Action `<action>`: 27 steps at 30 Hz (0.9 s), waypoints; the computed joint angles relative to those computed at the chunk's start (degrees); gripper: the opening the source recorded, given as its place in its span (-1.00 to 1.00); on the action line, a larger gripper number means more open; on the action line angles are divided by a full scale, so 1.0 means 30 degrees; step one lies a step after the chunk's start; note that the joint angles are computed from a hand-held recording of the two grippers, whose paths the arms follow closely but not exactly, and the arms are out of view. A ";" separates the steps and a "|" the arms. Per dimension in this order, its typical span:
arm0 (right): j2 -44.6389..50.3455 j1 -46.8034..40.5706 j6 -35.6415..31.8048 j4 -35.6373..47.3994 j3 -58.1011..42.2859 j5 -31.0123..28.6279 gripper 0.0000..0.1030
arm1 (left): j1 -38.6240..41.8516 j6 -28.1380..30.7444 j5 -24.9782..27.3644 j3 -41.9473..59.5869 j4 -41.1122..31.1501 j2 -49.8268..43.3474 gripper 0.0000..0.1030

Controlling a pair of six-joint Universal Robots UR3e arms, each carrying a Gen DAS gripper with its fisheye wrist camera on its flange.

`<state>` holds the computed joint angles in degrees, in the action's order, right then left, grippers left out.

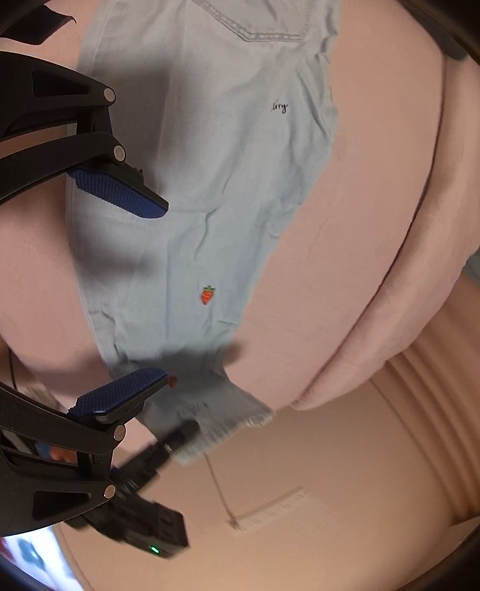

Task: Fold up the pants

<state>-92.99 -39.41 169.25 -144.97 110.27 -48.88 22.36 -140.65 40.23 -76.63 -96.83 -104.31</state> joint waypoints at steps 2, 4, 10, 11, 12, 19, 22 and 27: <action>0.0593 0.1062 0.0008 -0.0289 -0.0542 -0.0635 -0.82 | 0.0334 -0.0022 -0.0478 0.0335 -0.0574 -0.0397 0.62; 0.1228 0.2230 0.0009 -0.0764 -0.0993 -0.1372 -0.82 | 0.0550 0.0043 -0.0932 0.0808 -0.1346 -0.0867 0.62; 0.3153 0.5753 -0.0674 -0.2048 -0.1832 -0.3197 -0.82 | 0.0345 0.0150 -0.1623 0.3268 -0.4083 -0.3195 0.62; 0.3392 0.6214 -0.0787 -0.2186 -0.1936 -0.3494 -0.82 | 0.0129 -0.0149 -0.1654 0.3692 -0.4199 -0.3662 0.62; 0.3633 0.6699 -0.1016 -0.2401 -0.1925 -0.3807 -0.82 | -0.0014 -0.0276 -0.1654 0.4261 -0.4536 -0.4133 0.62; 0.4924 0.9210 -0.2186 -0.4337 -0.2070 -0.6575 -0.81 | -0.0806 0.0136 -0.2168 0.8244 -0.8003 -0.6857 0.61; 0.5544 1.0272 -0.2962 -0.5105 -0.2508 -0.7536 -0.81 | -0.0662 -0.0137 -0.1817 0.8128 -0.6705 -0.6501 -0.03; 0.6947 1.1893 -0.3869 -0.6269 -0.3595 -0.8681 -0.80 | -0.0111 -0.0612 -0.0499 0.7702 -0.4248 -0.5826 -0.47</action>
